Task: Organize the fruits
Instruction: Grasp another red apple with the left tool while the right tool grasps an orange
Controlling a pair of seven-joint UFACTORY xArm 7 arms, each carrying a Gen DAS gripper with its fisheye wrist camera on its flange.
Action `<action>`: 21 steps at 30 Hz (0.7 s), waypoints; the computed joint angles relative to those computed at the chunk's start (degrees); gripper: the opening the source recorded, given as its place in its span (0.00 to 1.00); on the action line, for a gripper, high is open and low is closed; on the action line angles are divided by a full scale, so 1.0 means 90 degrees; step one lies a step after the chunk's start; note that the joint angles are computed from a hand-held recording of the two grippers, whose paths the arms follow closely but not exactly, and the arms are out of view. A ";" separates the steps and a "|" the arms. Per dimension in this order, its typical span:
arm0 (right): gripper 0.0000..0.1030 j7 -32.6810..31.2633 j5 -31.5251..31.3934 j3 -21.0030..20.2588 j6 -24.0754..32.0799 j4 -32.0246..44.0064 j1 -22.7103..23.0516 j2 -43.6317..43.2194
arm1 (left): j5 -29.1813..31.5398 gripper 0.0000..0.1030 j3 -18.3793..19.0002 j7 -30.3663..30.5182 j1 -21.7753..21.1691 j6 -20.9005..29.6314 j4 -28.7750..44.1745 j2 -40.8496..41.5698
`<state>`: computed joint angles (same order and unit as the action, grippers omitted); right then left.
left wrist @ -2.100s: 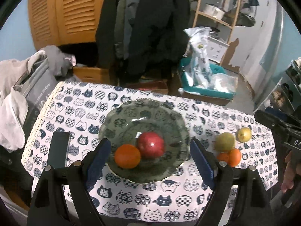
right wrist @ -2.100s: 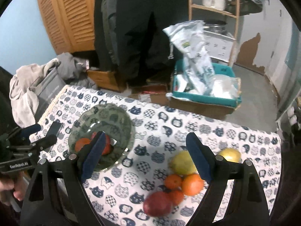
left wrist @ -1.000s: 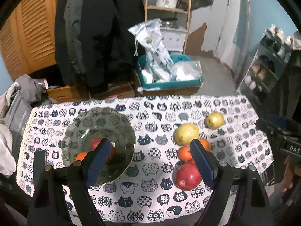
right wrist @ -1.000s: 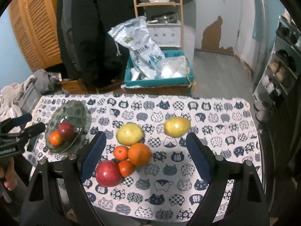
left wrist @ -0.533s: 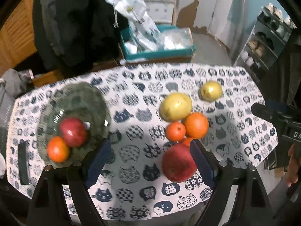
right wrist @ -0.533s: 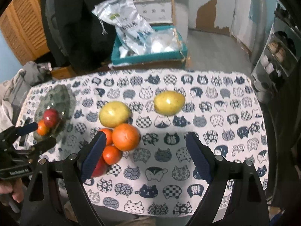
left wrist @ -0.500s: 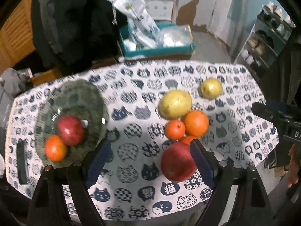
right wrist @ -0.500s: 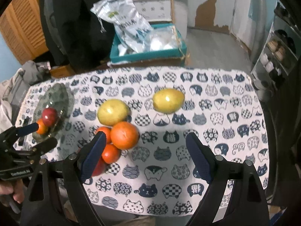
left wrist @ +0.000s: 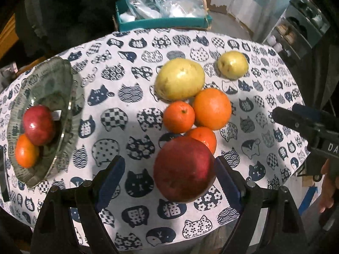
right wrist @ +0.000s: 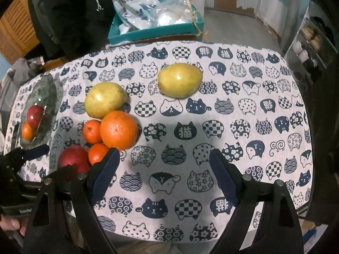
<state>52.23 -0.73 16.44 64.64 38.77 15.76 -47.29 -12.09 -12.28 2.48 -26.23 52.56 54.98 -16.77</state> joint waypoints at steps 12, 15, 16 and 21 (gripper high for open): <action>0.84 -0.0079 0.0055 -0.0063 -0.0112 -0.0083 0.0061 0.0266 | -0.0294 0.89 -0.0042 0.0012 -0.0122 -0.0016 -0.0126 0.0276; 0.84 -0.0096 0.0064 -0.0077 -0.0181 -0.0097 0.0081 0.0319 | -0.0234 0.82 -0.0063 0.0056 -0.0141 -0.0047 -0.0130 0.0365; 0.84 -0.0110 0.0076 -0.0088 -0.0218 -0.0102 0.0092 0.0343 | -0.0241 0.77 -0.0055 0.0082 -0.0146 -0.0029 -0.0125 0.0388; 0.84 -0.0219 0.0195 -0.0163 -0.0604 -0.0166 0.0179 0.0506 | -0.0390 0.74 -0.0005 0.0279 -0.0145 0.0085 -0.0107 0.0356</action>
